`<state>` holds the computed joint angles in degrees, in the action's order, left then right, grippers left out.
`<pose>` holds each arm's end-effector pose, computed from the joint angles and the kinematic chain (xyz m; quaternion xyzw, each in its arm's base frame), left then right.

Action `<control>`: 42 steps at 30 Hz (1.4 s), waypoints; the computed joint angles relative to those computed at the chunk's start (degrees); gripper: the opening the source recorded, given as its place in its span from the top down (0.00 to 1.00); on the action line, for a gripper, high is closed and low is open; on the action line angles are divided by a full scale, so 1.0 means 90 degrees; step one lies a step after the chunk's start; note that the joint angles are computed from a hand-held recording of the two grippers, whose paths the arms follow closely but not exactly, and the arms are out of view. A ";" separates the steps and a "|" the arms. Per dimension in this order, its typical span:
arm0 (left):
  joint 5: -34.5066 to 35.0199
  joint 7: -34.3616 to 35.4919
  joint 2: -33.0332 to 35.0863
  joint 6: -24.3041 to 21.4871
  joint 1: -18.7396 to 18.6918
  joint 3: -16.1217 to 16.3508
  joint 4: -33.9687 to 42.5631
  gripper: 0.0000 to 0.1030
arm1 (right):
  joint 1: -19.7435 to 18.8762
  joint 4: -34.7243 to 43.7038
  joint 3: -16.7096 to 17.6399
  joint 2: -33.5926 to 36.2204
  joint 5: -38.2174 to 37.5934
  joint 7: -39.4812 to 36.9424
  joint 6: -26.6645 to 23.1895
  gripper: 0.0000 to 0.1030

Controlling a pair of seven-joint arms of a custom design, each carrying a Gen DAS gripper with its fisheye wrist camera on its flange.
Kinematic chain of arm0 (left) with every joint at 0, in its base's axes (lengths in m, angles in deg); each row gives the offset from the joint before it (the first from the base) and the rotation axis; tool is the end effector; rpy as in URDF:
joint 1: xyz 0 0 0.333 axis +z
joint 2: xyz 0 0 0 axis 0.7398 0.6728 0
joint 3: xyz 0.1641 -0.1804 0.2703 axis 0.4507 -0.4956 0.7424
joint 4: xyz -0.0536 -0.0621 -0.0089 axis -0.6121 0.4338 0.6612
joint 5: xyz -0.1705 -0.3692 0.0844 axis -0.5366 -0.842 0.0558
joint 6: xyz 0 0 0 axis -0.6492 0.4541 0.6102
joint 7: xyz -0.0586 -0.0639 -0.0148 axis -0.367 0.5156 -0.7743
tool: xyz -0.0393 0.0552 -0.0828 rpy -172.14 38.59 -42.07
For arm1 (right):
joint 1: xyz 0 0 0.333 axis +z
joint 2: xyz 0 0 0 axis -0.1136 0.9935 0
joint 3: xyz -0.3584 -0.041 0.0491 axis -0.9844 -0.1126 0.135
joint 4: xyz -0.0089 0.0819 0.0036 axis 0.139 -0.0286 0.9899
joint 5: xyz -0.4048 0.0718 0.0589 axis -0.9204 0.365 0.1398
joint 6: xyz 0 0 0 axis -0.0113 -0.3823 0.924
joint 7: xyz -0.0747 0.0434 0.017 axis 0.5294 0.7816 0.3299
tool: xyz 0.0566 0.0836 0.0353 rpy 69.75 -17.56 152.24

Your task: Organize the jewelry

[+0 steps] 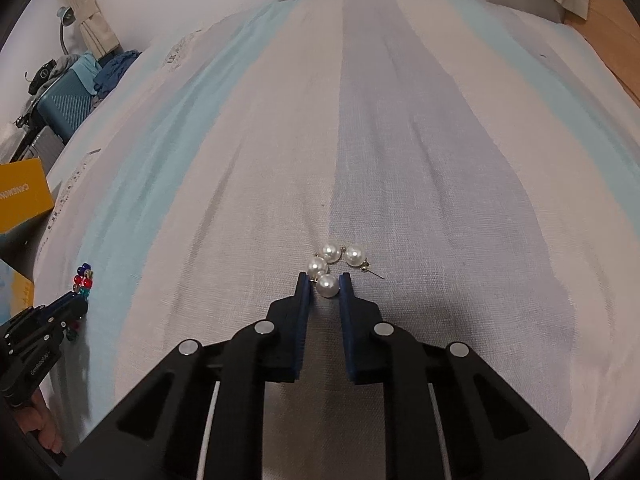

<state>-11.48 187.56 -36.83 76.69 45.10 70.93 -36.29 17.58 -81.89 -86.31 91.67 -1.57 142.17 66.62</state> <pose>0.6282 -0.1316 0.5180 -0.5531 0.7861 -0.2289 0.1539 0.5979 0.2891 0.4987 -0.5731 0.7689 -0.1617 0.2327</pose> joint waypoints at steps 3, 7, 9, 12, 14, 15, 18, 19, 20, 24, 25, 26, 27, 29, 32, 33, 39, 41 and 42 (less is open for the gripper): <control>-0.0047 0.0016 -0.0021 -0.0022 0.0008 -0.0003 0.0005 0.82 | 0.0013 -0.0006 -0.0013 -0.0039 -0.0078 0.0077 -0.0018 0.87; -0.0135 0.0080 -0.0033 -0.0072 0.0028 0.0006 0.0050 0.82 | 0.0007 -0.0032 -0.0010 -0.0110 -0.0222 0.0207 0.0006 0.87; -0.0151 0.0086 -0.0051 -0.0085 0.0029 0.0011 0.0052 0.82 | -0.0016 -0.0108 0.0003 -0.0183 -0.0268 0.0260 0.0051 0.87; -0.0084 0.0044 -0.0093 -0.0048 0.0016 0.0029 0.0037 0.93 | -0.0046 -0.0124 0.0029 -0.0236 -0.0341 0.0352 0.0073 0.87; -0.0182 0.0136 -0.0110 -0.0072 0.0026 0.0025 0.0052 0.93 | -0.0051 -0.0159 0.0041 -0.0295 -0.0447 0.0458 0.0095 0.87; -0.0189 0.0138 -0.0117 -0.0070 0.0025 0.0030 0.0051 0.93 | -0.0055 -0.0196 0.0052 -0.0338 -0.0502 0.0509 0.0113 0.87; -0.0206 0.0157 -0.0126 -0.0095 0.0025 0.0042 0.0058 0.93 | -0.0110 -0.0307 0.0103 -0.0444 -0.0584 0.0582 0.0170 0.87; -0.0206 0.0150 -0.0134 -0.0098 0.0023 0.0045 0.0058 0.93 | -0.0127 -0.0322 0.0116 -0.0464 -0.0606 0.0604 0.0183 0.87; -0.0227 0.0173 -0.0140 -0.0108 0.0025 0.0046 0.0064 0.93 | -0.0138 -0.0328 0.0131 -0.0484 -0.0640 0.0632 0.0192 0.87; -0.0344 0.0283 -0.0213 -0.0107 0.0017 0.0046 0.0046 0.93 | -0.0174 -0.0356 0.0184 -0.0565 -0.0746 0.0716 0.0211 0.87; -0.0358 0.0295 -0.0220 -0.0107 0.0011 0.0049 0.0048 0.93 | -0.0188 -0.0374 0.0196 -0.0585 -0.0764 0.0729 0.0225 0.87; -0.0357 0.0291 -0.0218 -0.0114 0.0007 0.0057 0.0055 0.93 | -0.0200 -0.0387 0.0209 -0.0606 -0.0780 0.0742 0.0232 0.87; -0.0360 0.0282 -0.0216 -0.0131 0.0005 0.0064 0.0062 0.93 | -0.0214 -0.0399 0.0219 -0.0625 -0.0794 0.0756 0.0242 0.87; -0.0376 0.0284 -0.0236 -0.0139 0.0000 0.0066 0.0064 0.93 | -0.0240 -0.0404 0.0241 -0.0651 -0.0813 0.0751 0.0253 0.87; -0.0467 0.0380 -0.0303 -0.0119 -0.0010 0.0066 0.0049 0.93 | -0.0273 -0.0459 0.0270 -0.0739 -0.0901 0.0829 0.0292 0.87; -0.0500 0.0415 -0.0321 -0.0116 -0.0017 0.0069 0.0048 0.93 | -0.0286 -0.0470 0.0283 -0.0764 -0.0924 0.0843 0.0304 0.87; -0.0584 0.0510 -0.0389 -0.0131 -0.0070 0.0090 0.0050 0.94 | -0.0368 -0.0476 0.0358 -0.0863 -0.1010 0.0881 0.0310 0.87; -0.0580 0.0512 -0.0438 -0.0123 -0.0085 0.0097 0.0019 0.94 | -0.0381 -0.0491 0.0388 -0.0900 -0.1000 0.0864 0.0291 0.87; -0.0601 0.0525 -0.0463 -0.0129 -0.0091 0.0104 0.0013 0.94 | -0.0389 -0.0501 0.0398 -0.0921 -0.1019 0.0880 0.0286 0.87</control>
<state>-16.89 192.28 -40.99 75.54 44.28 71.87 -36.17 14.08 -86.41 -82.73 83.39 -10.73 150.09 69.19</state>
